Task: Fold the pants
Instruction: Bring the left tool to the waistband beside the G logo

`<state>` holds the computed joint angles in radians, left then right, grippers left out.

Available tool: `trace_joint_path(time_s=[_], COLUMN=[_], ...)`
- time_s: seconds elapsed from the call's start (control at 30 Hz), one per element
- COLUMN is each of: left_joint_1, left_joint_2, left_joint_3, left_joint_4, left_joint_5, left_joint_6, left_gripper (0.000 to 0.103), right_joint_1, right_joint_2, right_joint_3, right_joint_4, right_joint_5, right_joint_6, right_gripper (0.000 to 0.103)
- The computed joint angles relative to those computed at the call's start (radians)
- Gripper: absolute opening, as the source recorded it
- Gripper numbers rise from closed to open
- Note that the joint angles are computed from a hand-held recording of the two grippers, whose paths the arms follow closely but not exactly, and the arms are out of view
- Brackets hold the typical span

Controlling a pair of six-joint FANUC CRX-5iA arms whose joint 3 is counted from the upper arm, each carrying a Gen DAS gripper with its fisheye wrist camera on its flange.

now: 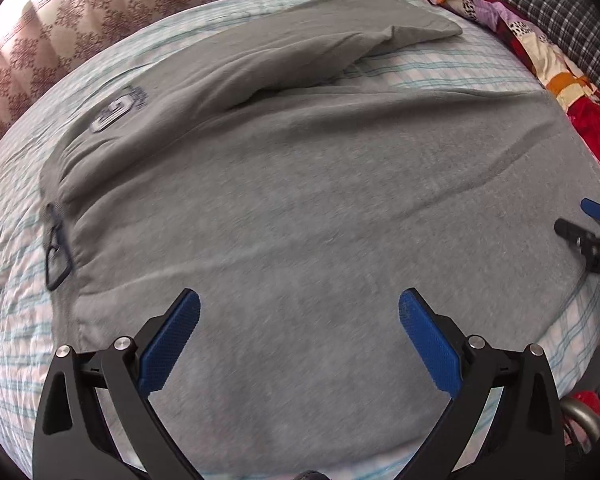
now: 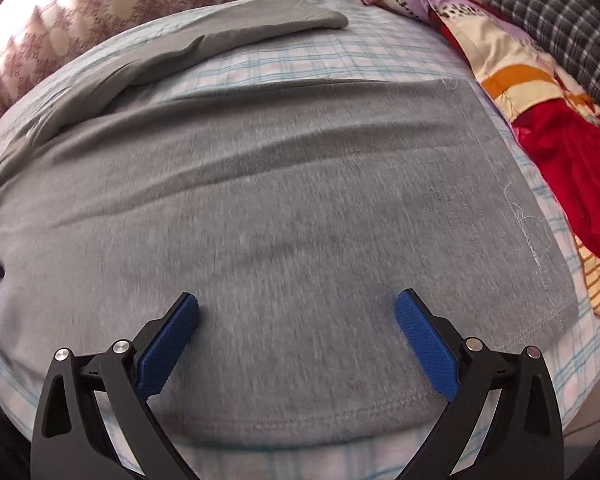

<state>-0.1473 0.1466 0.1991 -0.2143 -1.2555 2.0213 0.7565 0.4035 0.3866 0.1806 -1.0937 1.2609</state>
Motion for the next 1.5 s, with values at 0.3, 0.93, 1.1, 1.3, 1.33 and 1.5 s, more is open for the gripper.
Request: trace_joint_path(time_s=[0.3, 0.93, 1.1, 1.3, 1.33, 1.5], left_joint_1=[-0.012, 0.017, 0.026, 0.019, 0.019, 0.021], left_joint_2=[0.202, 0.528, 0.577, 0.575, 0.574, 0.552], left_joint_3=[0.209, 0.618, 0.698, 0.687, 0.685, 0.646], left_joint_4=[0.082, 0.119, 0.114, 0.084, 0.085, 0.096], left_joint_5=[0.017, -0.053, -0.083, -0.055, -0.052, -0.032], left_joint_6=[-0.111, -0.057, -0.047, -0.051, -0.051, -0.065], left_gripper=[0.101, 0.101, 0.101, 0.101, 0.101, 0.101], right_joint_1=[0.003, 0.013, -0.005, -0.058, -0.061, -0.089], right_joint_2=[-0.06, -0.08, -0.055, -0.008, 0.0, 0.076], right_joint_3=[-0.114, -0.154, -0.081, 0.05, 0.055, 0.094], right_joint_4=[0.031, 0.059, -0.007, -0.053, -0.026, 0.115], right_joint_5=[0.096, 0.138, 0.076, 0.026, 0.035, 0.008], right_joint_6=[-0.042, -0.081, -0.008, -0.008, -0.026, -0.11], right_gripper=[0.098, 0.098, 0.098, 0.098, 0.098, 0.098])
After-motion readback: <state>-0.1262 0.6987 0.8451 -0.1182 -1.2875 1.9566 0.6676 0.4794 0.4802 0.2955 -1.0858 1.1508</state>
